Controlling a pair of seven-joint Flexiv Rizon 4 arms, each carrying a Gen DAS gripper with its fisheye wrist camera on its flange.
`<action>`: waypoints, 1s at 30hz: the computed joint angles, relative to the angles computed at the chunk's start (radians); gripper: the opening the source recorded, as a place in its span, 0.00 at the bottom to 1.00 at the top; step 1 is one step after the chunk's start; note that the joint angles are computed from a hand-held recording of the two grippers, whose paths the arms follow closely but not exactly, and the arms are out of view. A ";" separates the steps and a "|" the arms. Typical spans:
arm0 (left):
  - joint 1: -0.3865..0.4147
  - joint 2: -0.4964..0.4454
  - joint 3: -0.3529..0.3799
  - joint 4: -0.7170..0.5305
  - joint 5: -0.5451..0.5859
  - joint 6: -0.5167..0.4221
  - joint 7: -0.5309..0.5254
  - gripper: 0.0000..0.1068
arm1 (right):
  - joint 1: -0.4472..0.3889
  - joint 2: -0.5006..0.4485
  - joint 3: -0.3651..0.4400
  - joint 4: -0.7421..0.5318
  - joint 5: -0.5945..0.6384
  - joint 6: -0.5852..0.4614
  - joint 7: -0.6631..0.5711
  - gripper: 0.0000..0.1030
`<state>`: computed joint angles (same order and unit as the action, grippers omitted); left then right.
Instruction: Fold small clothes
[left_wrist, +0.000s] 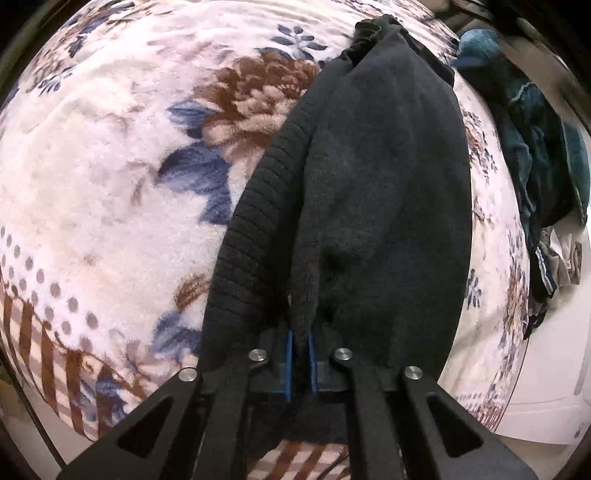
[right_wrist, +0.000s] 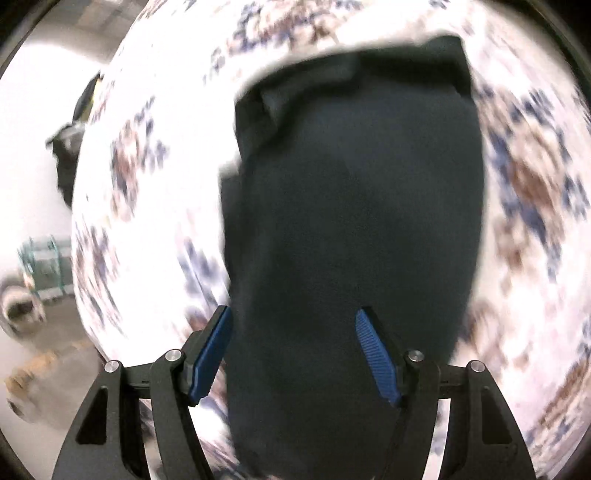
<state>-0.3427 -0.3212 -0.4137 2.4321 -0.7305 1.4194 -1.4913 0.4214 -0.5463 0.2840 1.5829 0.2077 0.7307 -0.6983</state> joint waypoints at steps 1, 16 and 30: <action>0.012 0.002 -0.015 -0.002 -0.014 -0.001 0.018 0.04 | 0.002 -0.053 -0.019 -0.079 -0.012 -0.029 0.004 0.69; -0.024 0.057 0.041 -0.005 -0.123 -0.036 0.178 0.04 | 0.088 -0.495 -0.156 -0.774 -0.199 -0.434 0.130 0.11; 0.036 -0.009 0.133 -0.054 -0.043 -0.248 0.143 0.32 | 0.071 -0.608 -0.126 -0.991 -0.098 -0.505 -0.032 0.74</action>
